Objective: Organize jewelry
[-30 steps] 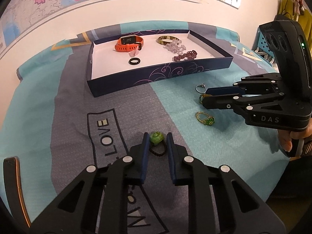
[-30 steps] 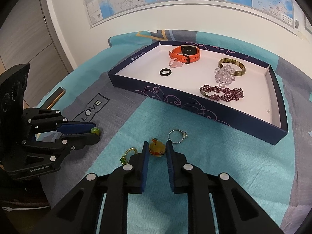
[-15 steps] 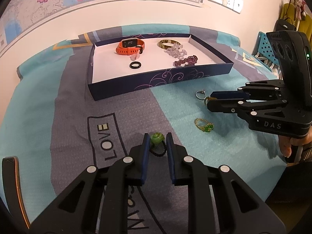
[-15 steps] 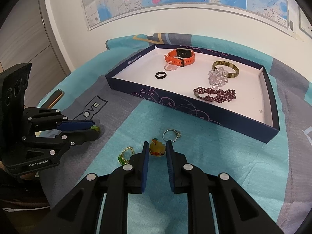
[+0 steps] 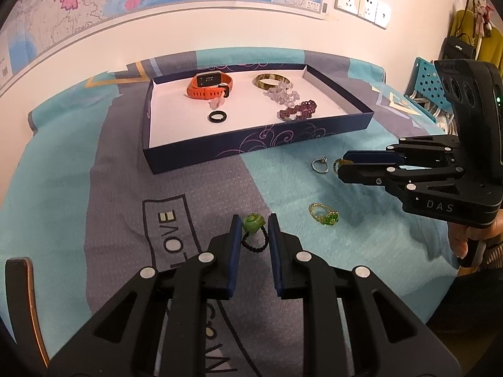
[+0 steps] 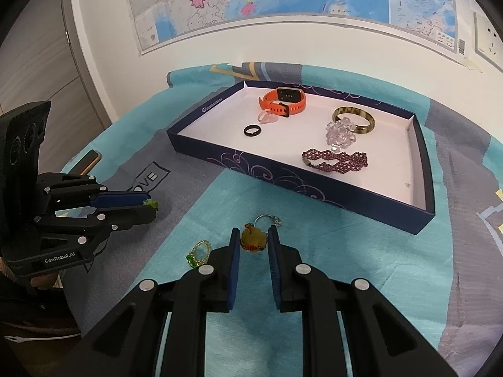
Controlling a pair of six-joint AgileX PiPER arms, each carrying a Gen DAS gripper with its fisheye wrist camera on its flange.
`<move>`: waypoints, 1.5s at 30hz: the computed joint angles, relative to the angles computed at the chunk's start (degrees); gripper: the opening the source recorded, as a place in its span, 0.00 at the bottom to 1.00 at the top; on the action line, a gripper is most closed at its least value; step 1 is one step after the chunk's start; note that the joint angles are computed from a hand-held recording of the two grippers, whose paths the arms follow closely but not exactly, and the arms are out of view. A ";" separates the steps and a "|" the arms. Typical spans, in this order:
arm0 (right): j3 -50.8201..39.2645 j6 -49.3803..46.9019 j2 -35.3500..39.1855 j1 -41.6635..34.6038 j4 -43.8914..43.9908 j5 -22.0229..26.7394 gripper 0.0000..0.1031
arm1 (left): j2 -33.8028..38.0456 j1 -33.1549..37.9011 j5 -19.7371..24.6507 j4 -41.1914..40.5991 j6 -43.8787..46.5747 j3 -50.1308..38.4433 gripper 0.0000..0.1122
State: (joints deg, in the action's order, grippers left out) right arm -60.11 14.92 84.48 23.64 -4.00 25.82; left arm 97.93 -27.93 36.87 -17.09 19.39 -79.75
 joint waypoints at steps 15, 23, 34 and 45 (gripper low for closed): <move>1.01 -2.43 -1.39 -1.72 3.14 -1.06 0.15 | 0.76 -1.22 0.04 0.14 -0.75 -2.43 0.16; 0.99 -3.42 -1.73 -2.42 4.25 -1.37 0.15 | 1.74 -1.61 0.57 0.90 -1.80 -4.26 0.16; 0.97 -5.12 -1.87 -3.47 5.96 -1.98 0.15 | 2.75 -1.43 0.97 1.37 -1.97 -6.28 0.16; 0.96 -6.91 -2.32 -4.63 7.67 -2.21 0.15 | 3.46 -1.71 0.73 2.33 -2.87 -7.95 0.16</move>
